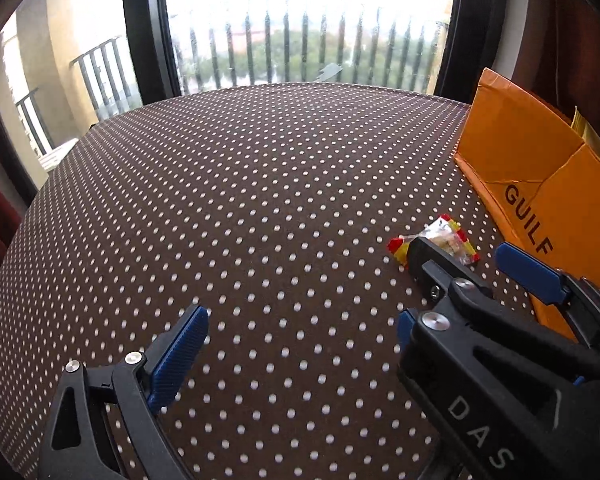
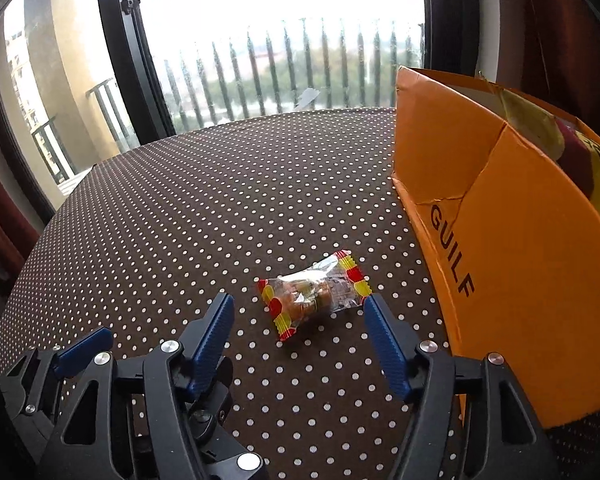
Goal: Organize snacks
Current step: 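Grasp the small red-yellow wrapped candy with the right tool, then carry the candy with the right tool over the orange box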
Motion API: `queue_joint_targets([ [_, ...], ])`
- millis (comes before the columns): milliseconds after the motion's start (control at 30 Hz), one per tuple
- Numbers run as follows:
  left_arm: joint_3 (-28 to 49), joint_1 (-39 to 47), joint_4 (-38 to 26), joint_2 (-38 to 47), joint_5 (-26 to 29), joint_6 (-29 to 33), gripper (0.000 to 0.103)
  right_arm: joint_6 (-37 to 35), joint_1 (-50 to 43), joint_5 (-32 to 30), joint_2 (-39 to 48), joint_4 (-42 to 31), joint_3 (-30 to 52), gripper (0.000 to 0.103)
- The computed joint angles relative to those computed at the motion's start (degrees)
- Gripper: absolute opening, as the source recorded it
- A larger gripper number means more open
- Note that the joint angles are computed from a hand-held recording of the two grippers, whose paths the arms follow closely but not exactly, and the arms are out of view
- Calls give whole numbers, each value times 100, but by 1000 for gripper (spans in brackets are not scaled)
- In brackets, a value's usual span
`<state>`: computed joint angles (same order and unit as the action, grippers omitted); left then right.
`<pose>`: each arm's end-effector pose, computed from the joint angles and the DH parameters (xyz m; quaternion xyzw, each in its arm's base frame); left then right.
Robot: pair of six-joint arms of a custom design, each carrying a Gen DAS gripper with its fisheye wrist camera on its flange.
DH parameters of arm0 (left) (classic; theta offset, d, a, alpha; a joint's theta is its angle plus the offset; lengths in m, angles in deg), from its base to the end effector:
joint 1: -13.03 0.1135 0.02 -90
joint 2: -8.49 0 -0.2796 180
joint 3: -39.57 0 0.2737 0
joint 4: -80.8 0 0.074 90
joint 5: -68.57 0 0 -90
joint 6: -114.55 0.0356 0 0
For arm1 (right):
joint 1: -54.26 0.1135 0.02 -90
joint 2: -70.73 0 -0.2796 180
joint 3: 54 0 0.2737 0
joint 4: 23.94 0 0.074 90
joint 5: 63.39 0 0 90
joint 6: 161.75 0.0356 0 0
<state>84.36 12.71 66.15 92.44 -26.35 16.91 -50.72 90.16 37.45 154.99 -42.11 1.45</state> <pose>0.2674 0.0016 0.1304 -0.0739 0.9469 0.0192 0.3124 0.2520 0.1741 0.1801 -0.0855 0.9229 0.0967 0.3628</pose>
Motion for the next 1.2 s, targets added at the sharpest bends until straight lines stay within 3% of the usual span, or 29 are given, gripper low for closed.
queue_joint_targets([
  [267, 435, 34, 31, 630, 146, 185, 96, -145, -288, -238, 579, -188, 480, 70],
  [567, 165, 11, 634, 825, 32, 173, 98, -199, -283, -232, 817, -25, 499, 70],
  [800, 124, -44, 633, 791, 15, 141, 99, -252, -309, -287, 847, 101, 465, 49],
  [1200, -390, -199, 405, 68, 52, -182, 97, -244, -337, -505, 282, -39, -11, 45],
])
